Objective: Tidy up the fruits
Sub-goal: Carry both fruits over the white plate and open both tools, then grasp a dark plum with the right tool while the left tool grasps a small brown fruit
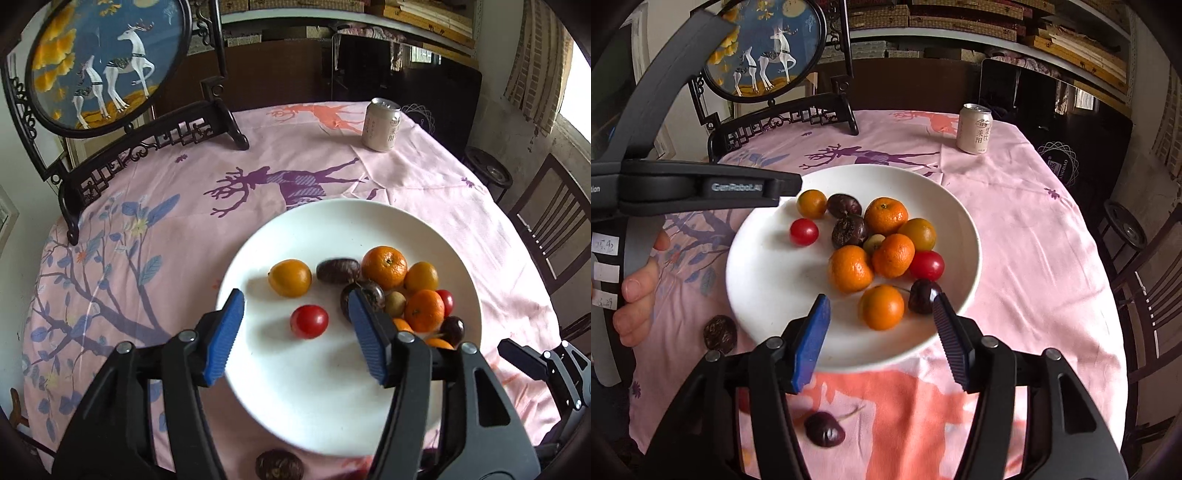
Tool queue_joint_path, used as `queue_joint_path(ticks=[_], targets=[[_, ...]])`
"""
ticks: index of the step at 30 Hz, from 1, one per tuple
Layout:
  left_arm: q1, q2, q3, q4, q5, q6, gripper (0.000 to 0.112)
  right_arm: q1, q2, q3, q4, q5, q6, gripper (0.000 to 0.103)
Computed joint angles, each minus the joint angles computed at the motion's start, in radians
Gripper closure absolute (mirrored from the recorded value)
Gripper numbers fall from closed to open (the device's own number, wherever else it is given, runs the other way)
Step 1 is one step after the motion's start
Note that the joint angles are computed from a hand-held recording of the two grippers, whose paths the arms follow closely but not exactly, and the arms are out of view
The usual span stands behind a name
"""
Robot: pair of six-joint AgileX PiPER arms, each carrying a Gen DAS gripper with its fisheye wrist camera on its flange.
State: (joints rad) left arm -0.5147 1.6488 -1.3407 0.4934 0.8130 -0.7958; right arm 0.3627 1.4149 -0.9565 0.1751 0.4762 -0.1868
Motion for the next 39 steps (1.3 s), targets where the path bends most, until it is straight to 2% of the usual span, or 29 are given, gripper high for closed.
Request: queue_joint_path(ticks=[3,7,11,14,18,22,26,28,29,30,33,37,39], targets=[[-0.08,-0.169,0.177,0.086,0.001,-0.134,0.048,-0.002,-0.154,0.12,0.05,0.019,-0.025,0.045],[-0.214,-0.364,0.396,0.175,0.019,-0.354,0.046,0.063,-0.328,0.256,-0.066,0.018,0.144,0.044],[-0.36,-0.463,0.535,0.257,0.099,-0.56,0.044,0.122,-0.396,0.297,-0.146,0.043,0.27,0.044],[-0.395,-0.505,0.595,0.246,0.117,-0.606,0.044,0.174,-0.412,0.299,-0.224,0.054,0.361,0.044],[-0.454,-0.542,0.66,0.233,0.133,-0.668,0.04,0.22,-0.396,0.318,-0.286,0.044,0.43,0.044],[-0.519,-0.538,0.701,0.223,0.13,-0.712,0.038,0.195,-0.275,0.335,-0.18,-0.026,0.324,0.044],[-0.536,-0.526,0.71,0.226,0.129,-0.726,0.038,0.184,-0.15,0.323,-0.167,-0.105,0.291,0.044],[-0.535,-0.514,0.71,0.226,0.131,-0.726,0.038,0.178,-0.111,0.32,-0.145,-0.141,0.258,0.053],[-0.529,-0.508,0.711,0.223,0.126,-0.72,0.038,0.173,-0.089,0.312,-0.12,-0.142,0.224,0.074],[-0.525,-0.499,0.711,0.219,0.12,-0.717,0.038,0.167,-0.073,0.306,-0.1,-0.138,0.198,0.073],[-0.529,-0.486,0.707,0.208,0.099,-0.701,0.038,0.174,-0.127,0.33,-0.156,-0.128,0.251,0.073],[-0.594,-0.457,0.692,0.21,0.081,-0.711,0.038,0.183,-0.305,0.392,-0.282,-0.069,0.377,0.073],[-0.622,-0.423,0.678,0.203,0.065,-0.71,0.038,0.169,-0.392,0.422,-0.295,-0.035,0.39,0.073]])
